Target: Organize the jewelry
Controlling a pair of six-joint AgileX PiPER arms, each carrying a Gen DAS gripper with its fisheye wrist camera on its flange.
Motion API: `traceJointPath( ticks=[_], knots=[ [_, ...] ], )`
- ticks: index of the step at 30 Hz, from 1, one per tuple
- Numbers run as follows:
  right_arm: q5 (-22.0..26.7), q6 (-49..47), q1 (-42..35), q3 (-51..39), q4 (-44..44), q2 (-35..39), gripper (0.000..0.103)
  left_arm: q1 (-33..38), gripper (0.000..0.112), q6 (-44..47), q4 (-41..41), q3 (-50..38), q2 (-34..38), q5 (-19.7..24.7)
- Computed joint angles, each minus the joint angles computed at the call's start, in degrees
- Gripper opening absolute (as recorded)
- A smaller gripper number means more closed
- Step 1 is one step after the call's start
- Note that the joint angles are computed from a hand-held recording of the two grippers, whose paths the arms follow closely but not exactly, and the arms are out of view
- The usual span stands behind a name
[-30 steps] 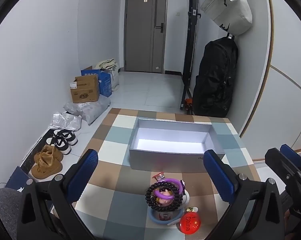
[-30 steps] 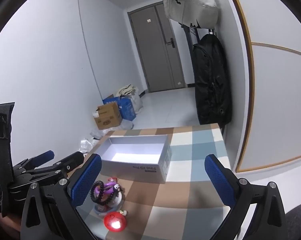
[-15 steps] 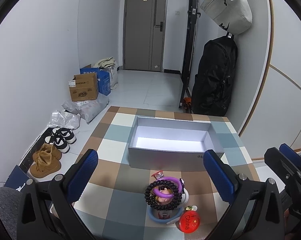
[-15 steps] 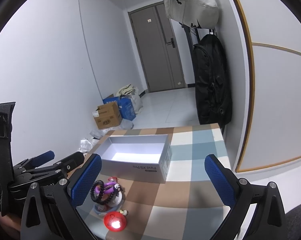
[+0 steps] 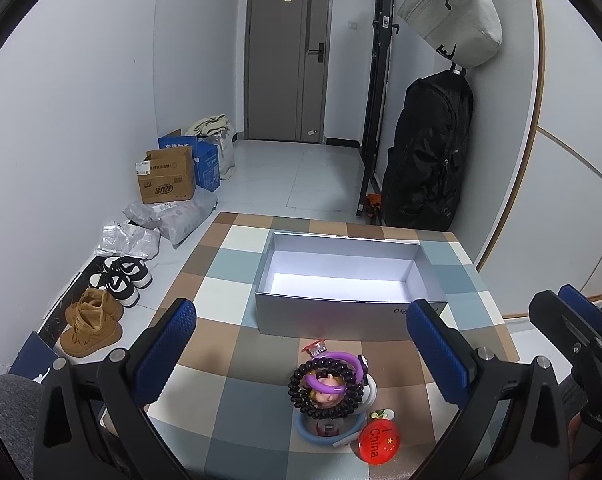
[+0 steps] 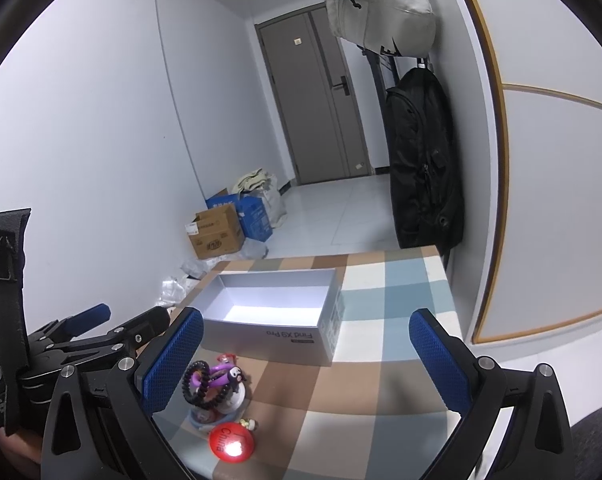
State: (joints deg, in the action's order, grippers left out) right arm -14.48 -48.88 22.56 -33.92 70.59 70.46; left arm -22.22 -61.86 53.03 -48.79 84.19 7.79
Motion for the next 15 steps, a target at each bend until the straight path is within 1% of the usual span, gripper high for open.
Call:
traceJointPath(
  ticks=[3, 5, 7, 9, 12, 15],
  knots=[
    [-0.1, -0.4, 0.1, 0.0, 0.4, 0.0, 0.103, 0.0, 0.102, -2.1, 2.2, 0.2, -0.2, -0.2],
    [0.1, 0.0, 0.0, 0.1, -0.1, -0.1, 0.103, 0.2, 0.102, -0.3, 0.6, 0.1, -0.2, -0.6],
    [-0.1, 0.1, 0.0, 0.1, 0.0, -0.1, 0.103, 0.1, 0.102, -0.9, 1.2, 0.1, -0.2, -0.4],
    [0.2, 0.1, -0.1, 0.1, -0.1, -0.2, 0.103, 0.2, 0.102, 2.1, -1.9, -0.1, -0.2, -0.5],
    [0.1, 0.7, -0.2, 0.2, -0.7, -0.2, 0.103, 0.2, 0.102, 3.5, -3.2, -0.2, -0.3, -0.4],
    [0.0, 0.6, -0.1, 0.3, -0.6, -0.3, 0.103, 0.1, 0.102, 3.0, -2.6, -0.3, -0.3, -0.1]
  ],
)
